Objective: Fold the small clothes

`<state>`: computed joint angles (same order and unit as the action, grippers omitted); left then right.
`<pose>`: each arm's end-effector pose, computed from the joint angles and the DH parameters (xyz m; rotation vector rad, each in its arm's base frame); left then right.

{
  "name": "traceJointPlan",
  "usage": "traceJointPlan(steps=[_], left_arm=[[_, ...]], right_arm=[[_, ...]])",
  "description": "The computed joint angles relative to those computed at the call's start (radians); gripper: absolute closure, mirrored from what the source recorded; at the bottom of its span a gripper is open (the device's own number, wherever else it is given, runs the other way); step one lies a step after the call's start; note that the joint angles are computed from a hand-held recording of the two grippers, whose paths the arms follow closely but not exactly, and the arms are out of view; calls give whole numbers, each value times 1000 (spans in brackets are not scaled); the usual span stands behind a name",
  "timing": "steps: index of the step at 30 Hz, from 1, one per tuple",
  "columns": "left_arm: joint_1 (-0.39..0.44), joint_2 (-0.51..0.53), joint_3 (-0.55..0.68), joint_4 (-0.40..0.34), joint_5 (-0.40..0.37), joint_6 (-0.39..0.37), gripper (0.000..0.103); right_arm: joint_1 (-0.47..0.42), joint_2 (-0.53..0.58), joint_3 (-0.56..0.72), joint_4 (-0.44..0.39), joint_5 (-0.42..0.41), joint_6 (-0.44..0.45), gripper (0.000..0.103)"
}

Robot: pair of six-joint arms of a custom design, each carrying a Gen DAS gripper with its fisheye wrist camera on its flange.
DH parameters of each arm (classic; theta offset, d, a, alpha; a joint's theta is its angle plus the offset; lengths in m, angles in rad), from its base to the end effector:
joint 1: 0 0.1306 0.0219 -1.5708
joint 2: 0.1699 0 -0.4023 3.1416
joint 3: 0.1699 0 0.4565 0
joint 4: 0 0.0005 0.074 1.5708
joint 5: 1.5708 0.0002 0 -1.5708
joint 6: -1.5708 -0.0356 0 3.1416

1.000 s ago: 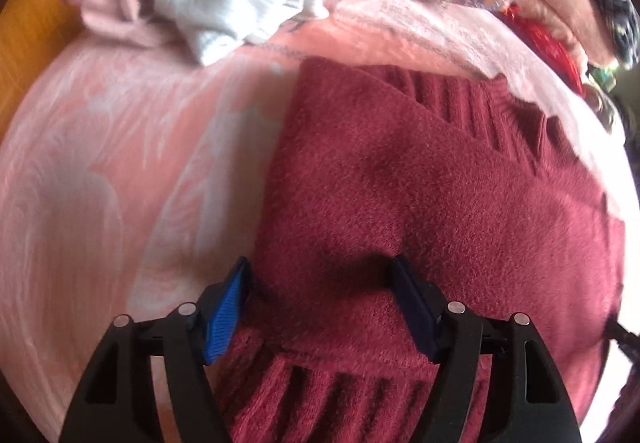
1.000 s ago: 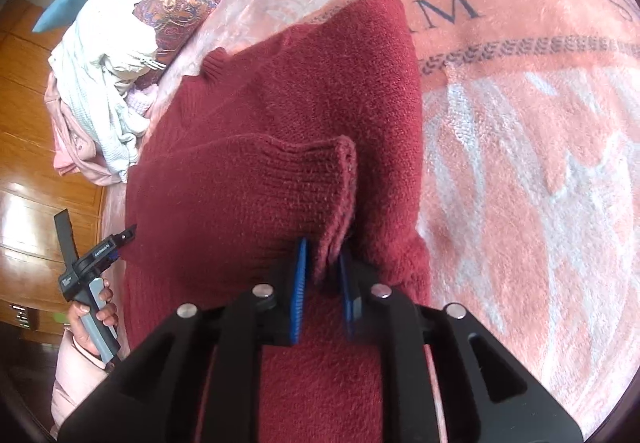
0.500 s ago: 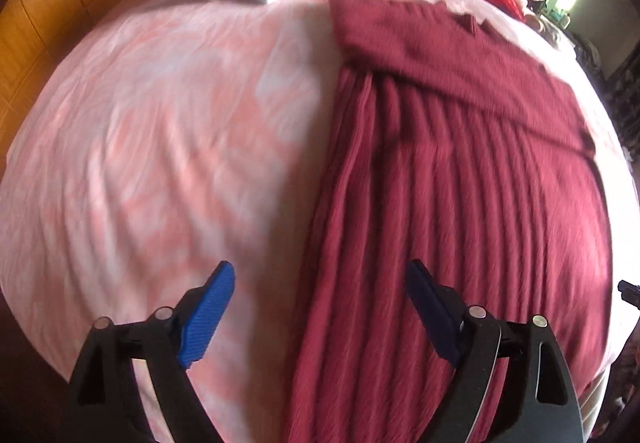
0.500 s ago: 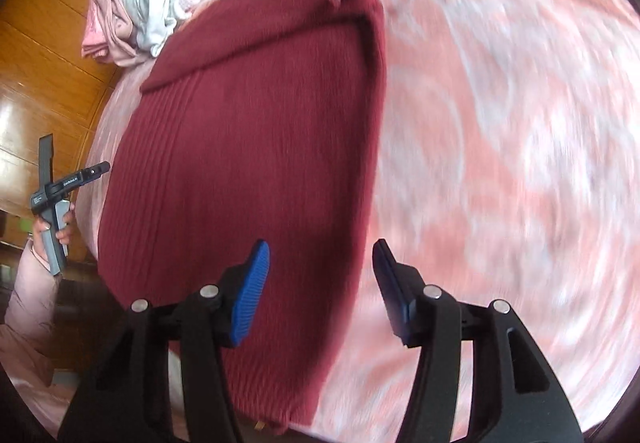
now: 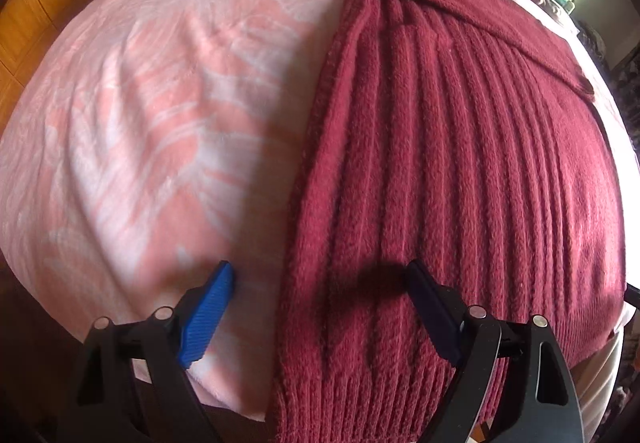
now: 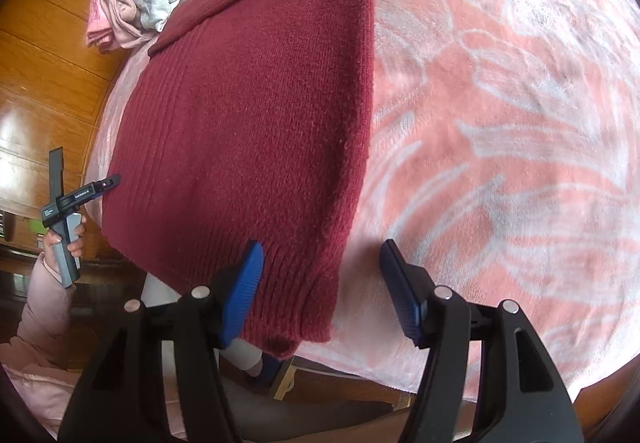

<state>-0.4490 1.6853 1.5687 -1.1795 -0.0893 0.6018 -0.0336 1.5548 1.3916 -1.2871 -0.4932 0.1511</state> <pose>0.5576 -0.2657 0.3582 -0.2357 2.8486 -0.0877 0.5467 -0.0020 0.3494 -0.2138 2.8866 0.7093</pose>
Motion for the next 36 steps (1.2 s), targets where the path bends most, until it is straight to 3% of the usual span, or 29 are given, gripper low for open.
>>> traceJointPlan(steps=[3, 7, 12, 13, 17, 21, 23, 24, 25, 27, 30, 33, 36], left_arm=[[-10, -7, -11, -3, -3, -6, 13], [-18, -40, -59, 31, 29, 2, 15], [-40, -81, -96, 60, 52, -23, 55], [-42, -83, -98, 65, 65, -20, 57], [-45, -74, -92, 59, 80, -25, 47], [-62, -52, -66, 12, 44, 7, 30], [-69, -12, -27, 3, 24, 7, 32], [-74, 8, -6, -3, 8, 10, 41], [-78, 18, 6, 0, 0, 16, 48], [-80, 29, 24, 8, 7, 34, 84], [-62, 4, 9, 52, 82, 73, 90], [-51, -27, 2, 128, 132, 86, 91], [-35, -31, 35, 179, 167, 101, 91]], right_arm=[[13, -8, -15, 12, 16, -13, 40], [18, -24, -40, 19, -22, -3, 42], [35, 0, -26, 18, -55, -13, 52], [36, 5, -23, 16, -60, -19, 52], [21, 10, -20, 7, -91, -41, 50], [37, -4, -29, 13, -53, -10, 48], [49, -10, -30, 18, -26, 10, 51], [55, -10, -28, 21, -22, 17, 63], [55, -3, -21, 13, -41, 21, 81], [48, 15, -7, -6, -117, 22, 90], [50, 18, 10, -9, -166, 48, 91], [26, 40, 55, -34, -322, 42, 91], [8, 72, 120, -34, -410, 11, 91]])
